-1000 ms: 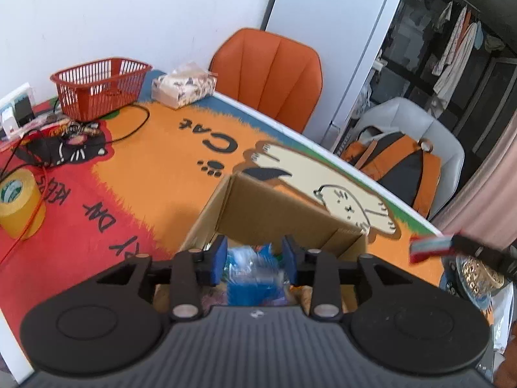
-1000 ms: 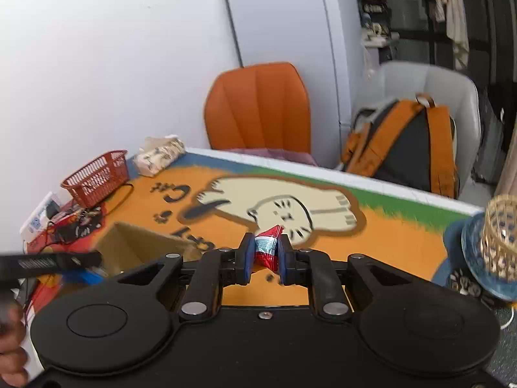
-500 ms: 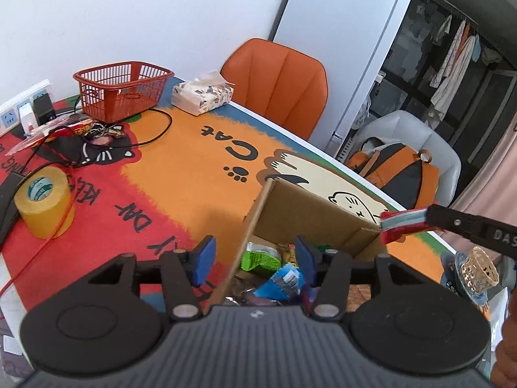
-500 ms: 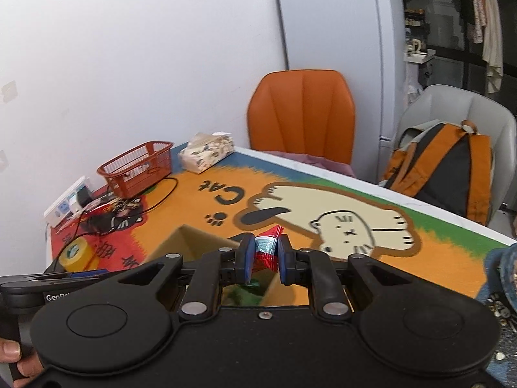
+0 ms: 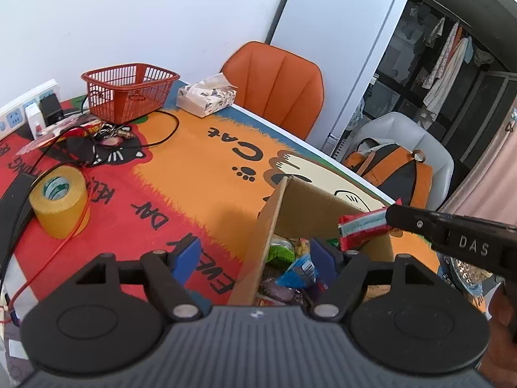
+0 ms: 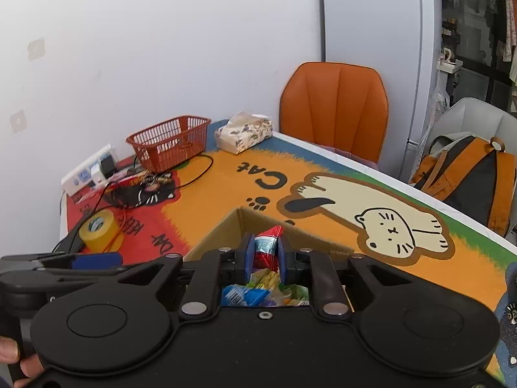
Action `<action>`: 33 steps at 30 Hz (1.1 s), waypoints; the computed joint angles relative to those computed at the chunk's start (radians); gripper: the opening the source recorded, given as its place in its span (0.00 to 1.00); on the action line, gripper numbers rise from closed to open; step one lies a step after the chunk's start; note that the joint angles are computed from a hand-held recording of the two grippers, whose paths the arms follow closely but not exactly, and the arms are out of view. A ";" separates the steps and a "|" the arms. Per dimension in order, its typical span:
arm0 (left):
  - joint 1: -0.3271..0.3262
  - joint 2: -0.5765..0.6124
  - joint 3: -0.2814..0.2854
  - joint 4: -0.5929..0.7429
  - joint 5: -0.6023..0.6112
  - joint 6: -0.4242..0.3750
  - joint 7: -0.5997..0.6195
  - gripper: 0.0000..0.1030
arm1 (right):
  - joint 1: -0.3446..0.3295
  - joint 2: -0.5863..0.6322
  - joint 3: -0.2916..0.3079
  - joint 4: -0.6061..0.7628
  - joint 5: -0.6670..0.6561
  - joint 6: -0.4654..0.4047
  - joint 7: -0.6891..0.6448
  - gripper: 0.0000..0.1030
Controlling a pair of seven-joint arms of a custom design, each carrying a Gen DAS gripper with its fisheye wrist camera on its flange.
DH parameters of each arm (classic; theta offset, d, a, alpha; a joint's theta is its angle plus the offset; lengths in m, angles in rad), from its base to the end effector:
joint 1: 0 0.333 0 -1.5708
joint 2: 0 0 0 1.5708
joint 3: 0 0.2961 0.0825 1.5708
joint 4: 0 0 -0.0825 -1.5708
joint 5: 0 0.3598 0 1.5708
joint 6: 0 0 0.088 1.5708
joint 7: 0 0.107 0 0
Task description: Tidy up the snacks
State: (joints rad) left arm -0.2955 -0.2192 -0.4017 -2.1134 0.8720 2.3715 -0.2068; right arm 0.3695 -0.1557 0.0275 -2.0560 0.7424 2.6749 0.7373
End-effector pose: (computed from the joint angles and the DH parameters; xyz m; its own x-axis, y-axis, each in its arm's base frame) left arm 0.3923 -0.3349 0.5443 0.3773 -0.8723 0.3110 -0.4988 -0.4744 -0.7254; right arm 0.5037 0.1898 0.5775 0.6646 -0.7436 -0.0729 -0.4902 -0.3603 -0.7936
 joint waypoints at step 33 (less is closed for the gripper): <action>-0.127 -0.022 -0.095 0.149 -0.049 -0.238 0.129 0.98 | -0.011 -0.431 -0.162 -0.294 -0.011 -0.014 0.079 0.99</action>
State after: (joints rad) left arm -0.4227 -0.2414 -0.4969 -1.9643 0.8230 2.1338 -0.0783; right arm 0.3586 -0.5864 -0.1346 -2.3500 0.7311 2.6608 0.8165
